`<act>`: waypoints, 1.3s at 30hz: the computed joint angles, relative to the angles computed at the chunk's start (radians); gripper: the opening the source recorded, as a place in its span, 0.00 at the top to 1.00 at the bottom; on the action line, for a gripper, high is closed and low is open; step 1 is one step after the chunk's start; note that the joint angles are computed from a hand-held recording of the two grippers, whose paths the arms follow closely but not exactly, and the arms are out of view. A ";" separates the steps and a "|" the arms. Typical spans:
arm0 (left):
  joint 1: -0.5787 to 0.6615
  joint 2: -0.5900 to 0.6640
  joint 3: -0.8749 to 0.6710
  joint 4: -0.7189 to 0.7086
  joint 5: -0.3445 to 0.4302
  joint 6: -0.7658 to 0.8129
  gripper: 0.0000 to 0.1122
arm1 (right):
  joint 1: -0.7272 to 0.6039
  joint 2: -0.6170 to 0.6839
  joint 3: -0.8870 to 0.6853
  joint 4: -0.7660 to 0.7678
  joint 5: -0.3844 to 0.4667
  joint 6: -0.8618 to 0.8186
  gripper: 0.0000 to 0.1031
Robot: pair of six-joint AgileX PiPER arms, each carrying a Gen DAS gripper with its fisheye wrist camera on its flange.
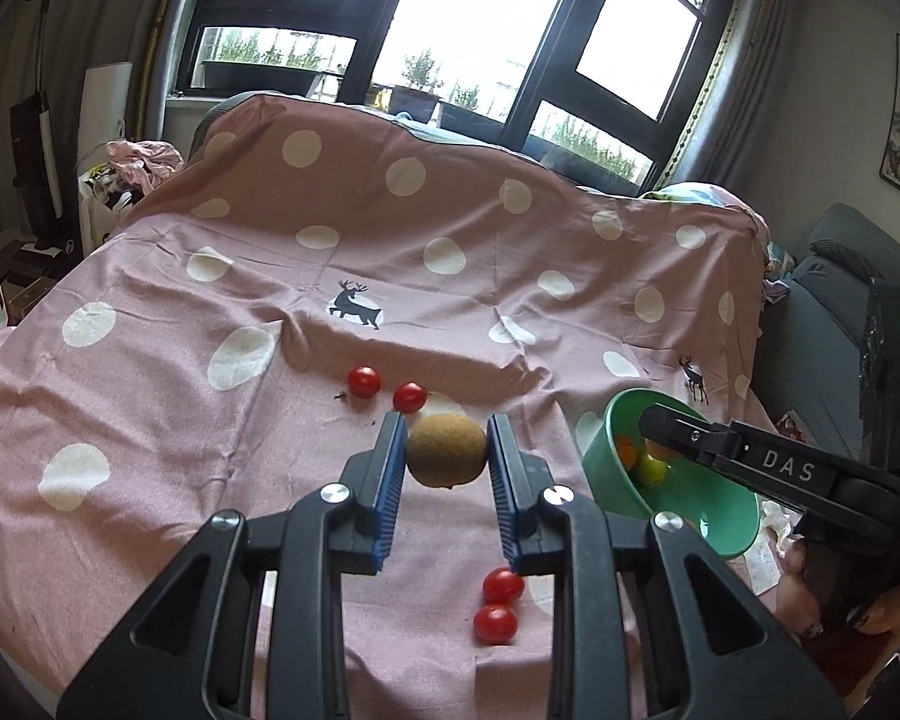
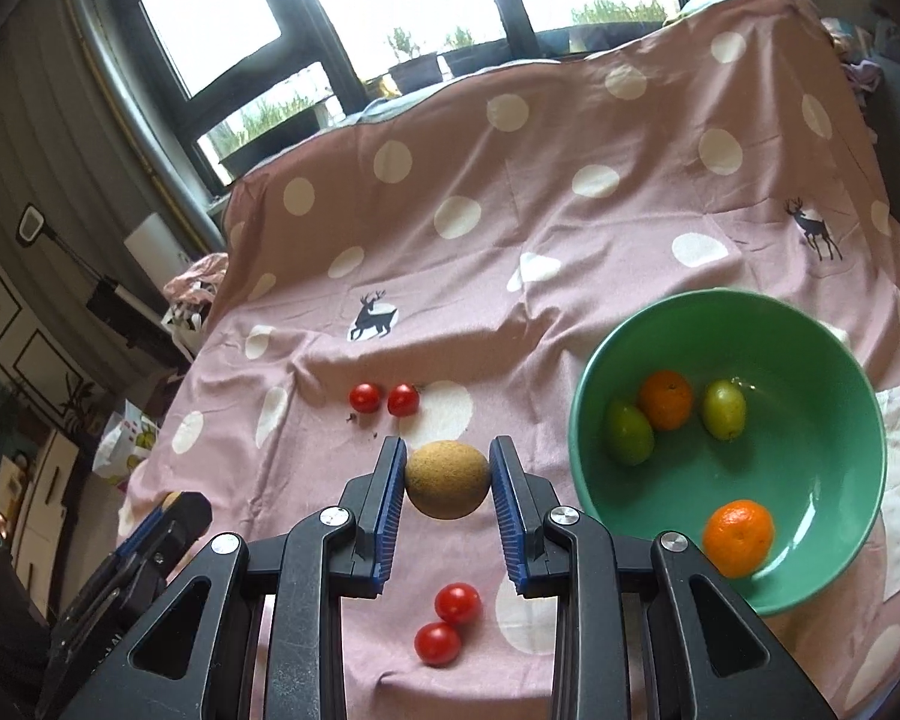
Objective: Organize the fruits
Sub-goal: 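Carry the brown fruit in the right gripper over the green bowl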
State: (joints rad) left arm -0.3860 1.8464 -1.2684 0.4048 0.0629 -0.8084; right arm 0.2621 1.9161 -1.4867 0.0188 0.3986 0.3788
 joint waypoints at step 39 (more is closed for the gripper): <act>-0.214 0.546 -0.937 -0.574 0.573 0.651 0.76 | -0.306 -0.116 0.214 0.185 -0.099 -0.049 0.70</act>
